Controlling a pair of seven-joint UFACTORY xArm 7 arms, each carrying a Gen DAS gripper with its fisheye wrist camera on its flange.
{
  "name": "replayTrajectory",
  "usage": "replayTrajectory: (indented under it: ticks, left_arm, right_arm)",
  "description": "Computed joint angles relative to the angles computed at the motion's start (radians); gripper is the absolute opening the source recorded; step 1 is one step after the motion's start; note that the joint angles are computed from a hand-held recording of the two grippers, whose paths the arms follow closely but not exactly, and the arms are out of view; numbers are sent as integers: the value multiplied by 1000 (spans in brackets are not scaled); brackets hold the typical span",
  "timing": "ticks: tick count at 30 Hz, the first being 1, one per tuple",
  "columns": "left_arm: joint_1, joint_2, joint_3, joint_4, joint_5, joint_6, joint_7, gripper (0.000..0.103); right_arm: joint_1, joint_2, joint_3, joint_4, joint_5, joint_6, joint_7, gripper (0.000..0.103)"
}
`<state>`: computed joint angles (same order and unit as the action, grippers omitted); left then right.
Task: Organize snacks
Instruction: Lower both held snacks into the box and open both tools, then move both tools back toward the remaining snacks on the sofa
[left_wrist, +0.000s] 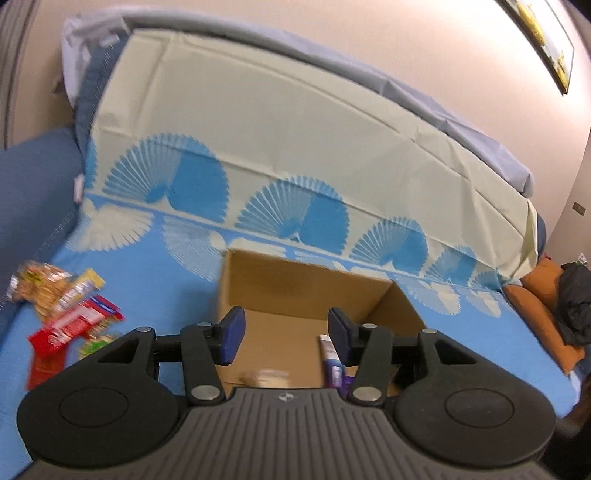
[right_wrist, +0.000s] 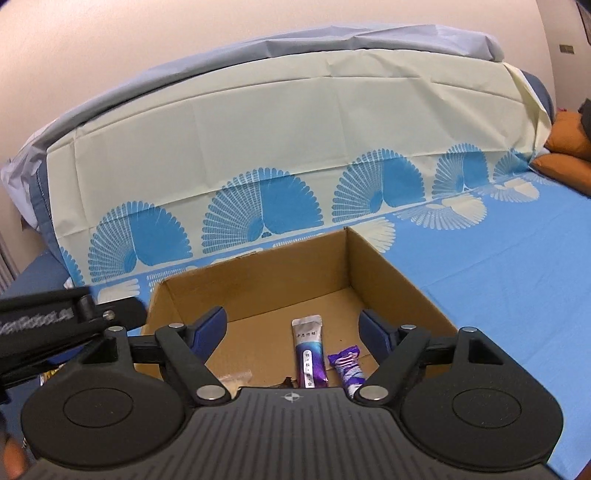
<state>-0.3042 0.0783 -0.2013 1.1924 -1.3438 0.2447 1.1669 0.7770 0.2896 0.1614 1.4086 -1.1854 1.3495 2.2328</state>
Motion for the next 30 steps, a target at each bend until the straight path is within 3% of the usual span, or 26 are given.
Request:
replayTrajectory:
  ticks: [5,8,13,16,20,25,30]
  left_arm:
    - [56,-68,60,-74,-97,105,138,49]
    - [97,-87,107,-105,-54,167,140,26]
    - [164,-73,156,-114,-73,172,313,13]
    - [211,-40,173,-99,-128,187,459,13]
    - [264,0,178,-122,-184,189,569,13]
    - [298,31,170,-124,-240,167,556,13]
    - [322,60,167,-96,-180,210,476,13]
  right_arm:
    - [21,45,-6,56,-14,27,-39,80]
    - [44,76,-17,98,-31,40,-68,79]
    - [88,126,-43,157,-92,33,-100,46]
    - [121,163,-60,199,-145,26,-117,38]
    - [159,230,-88,286,-196,-6,-168,38]
    - [199,338,-132,422,-225,-110,-272,38]
    - [205,475,-161,612,-167,-219,-412,38]
